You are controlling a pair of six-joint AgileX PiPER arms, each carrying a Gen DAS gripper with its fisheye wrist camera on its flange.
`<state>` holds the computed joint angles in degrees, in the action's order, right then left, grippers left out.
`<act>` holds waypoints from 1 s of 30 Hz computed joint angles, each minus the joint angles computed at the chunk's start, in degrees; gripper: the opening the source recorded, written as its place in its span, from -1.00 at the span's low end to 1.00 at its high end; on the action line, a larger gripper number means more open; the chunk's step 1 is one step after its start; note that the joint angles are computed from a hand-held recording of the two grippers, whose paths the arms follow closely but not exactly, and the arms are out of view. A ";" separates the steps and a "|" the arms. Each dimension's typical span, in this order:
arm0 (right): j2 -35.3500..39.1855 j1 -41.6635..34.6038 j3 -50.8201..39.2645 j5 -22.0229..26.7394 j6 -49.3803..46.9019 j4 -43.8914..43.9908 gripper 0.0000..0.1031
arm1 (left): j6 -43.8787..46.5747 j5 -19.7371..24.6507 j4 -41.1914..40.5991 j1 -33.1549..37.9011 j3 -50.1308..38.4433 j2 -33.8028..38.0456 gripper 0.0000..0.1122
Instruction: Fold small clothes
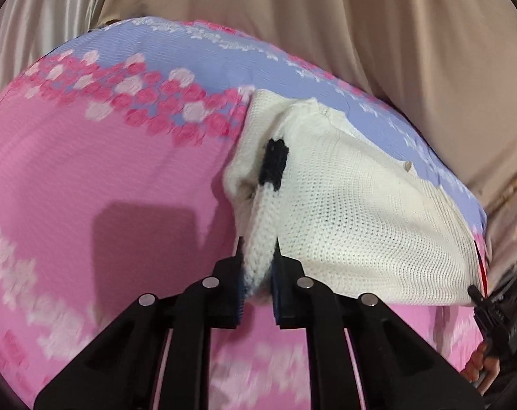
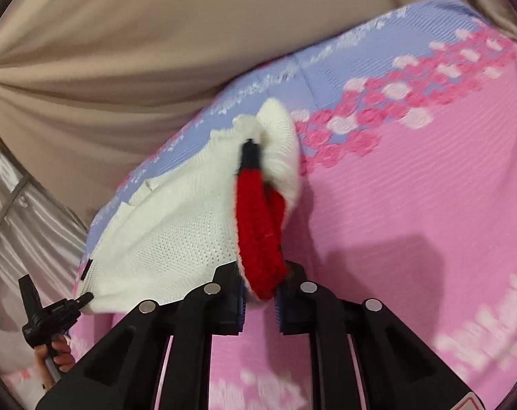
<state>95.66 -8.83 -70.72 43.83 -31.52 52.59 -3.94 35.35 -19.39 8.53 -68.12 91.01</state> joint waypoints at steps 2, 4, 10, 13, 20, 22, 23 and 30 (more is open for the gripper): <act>-3.12 -0.78 2.07 1.91 2.46 -5.33 -0.78 | 3.27 3.16 -2.71 0.96 5.12 -4.51 -0.81; -5.18 -1.67 5.12 3.83 5.87 -10.85 -0.77 | 3.83 4.80 -3.58 1.05 9.87 -7.57 -0.80; -5.31 -6.57 9.27 8.44 9.02 -13.12 -0.52 | 3.87 6.56 -4.88 2.35 13.57 -11.79 -0.78; -9.17 -3.69 6.19 2.35 11.18 -17.95 -0.47 | 4.76 4.40 -6.93 3.54 7.86 -13.14 -0.72; 6.44 6.51 -15.75 -4.97 15.95 -19.40 0.40 | -7.76 -1.06 11.34 -7.36 -15.71 6.72 0.03; 13.53 9.44 -23.38 -3.01 21.65 -23.84 0.39 | -11.74 1.56 16.63 -8.99 -23.28 15.04 0.03; 15.30 10.34 -25.53 -1.43 24.07 -26.33 0.39 | -12.49 3.04 17.08 -8.92 -25.78 17.99 0.02; 16.09 13.52 -28.42 -2.48 18.75 -23.38 -0.85 | -7.54 3.45 14.40 -8.02 -27.61 19.13 -0.88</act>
